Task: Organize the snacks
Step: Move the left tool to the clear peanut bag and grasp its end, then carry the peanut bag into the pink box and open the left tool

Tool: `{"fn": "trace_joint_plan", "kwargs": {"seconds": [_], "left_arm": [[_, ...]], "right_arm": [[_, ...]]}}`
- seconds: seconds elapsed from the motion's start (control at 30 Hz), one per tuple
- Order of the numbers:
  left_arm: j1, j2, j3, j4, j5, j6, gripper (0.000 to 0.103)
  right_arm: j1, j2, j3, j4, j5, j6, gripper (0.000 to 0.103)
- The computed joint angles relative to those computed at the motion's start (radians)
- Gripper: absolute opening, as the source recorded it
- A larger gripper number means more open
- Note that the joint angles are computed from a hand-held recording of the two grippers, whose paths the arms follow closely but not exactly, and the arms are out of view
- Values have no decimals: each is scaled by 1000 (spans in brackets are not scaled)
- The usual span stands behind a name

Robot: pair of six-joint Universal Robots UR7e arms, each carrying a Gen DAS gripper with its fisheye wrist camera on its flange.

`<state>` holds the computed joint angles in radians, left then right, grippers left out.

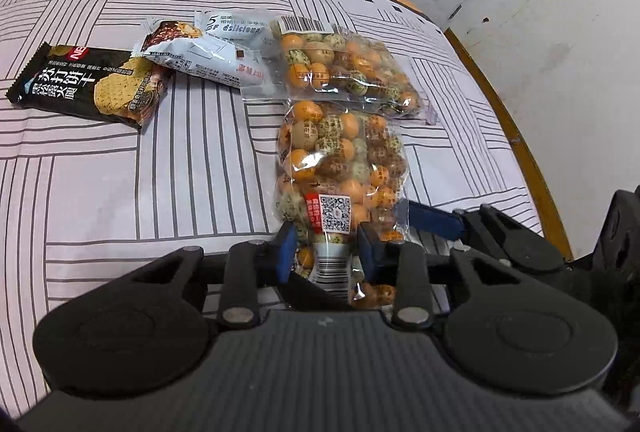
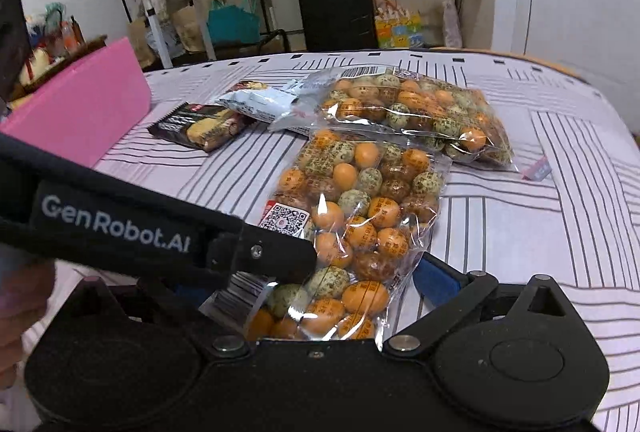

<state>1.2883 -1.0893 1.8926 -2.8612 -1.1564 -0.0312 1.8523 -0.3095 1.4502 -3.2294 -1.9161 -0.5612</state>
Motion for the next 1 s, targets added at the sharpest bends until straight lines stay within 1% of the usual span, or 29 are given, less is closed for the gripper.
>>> {"fn": "trace_joint_plan", "kwargs": {"seconds": [0.07,0.17,0.27,0.4,0.5,0.63,0.73,0.87,0.93,1.0], "left_arm": [[-4,0,1,0,9,-4,33],[-3,-3,7,-5,2,8,33],[-5,-8,10,4,-2,-38,35],[-34,-17,8,59,35,-80,45],[-61,-31,17,108,79,-99,45],[-73,-64,32,164,81,-156,45],[-88,-93,43,217,89,-191,45],[-120,-140,69,281,110,-218,45],[-136,-166,74,328,119,-242,45],[-148,-192,83,362,121,-271,45]], "right_arm": [[2,10,-7,-19,-14,-16,103],[-5,5,4,-35,4,-23,102],[-2,-1,25,-60,-3,-38,97],[5,-26,69,-64,0,-19,91],[13,-45,95,-55,-1,-3,88],[29,-71,120,-21,-11,26,87],[45,-94,131,34,-22,63,87],[67,-137,141,135,-31,129,88],[85,-153,155,157,-38,133,87],[101,-166,169,161,-45,119,87]]}}
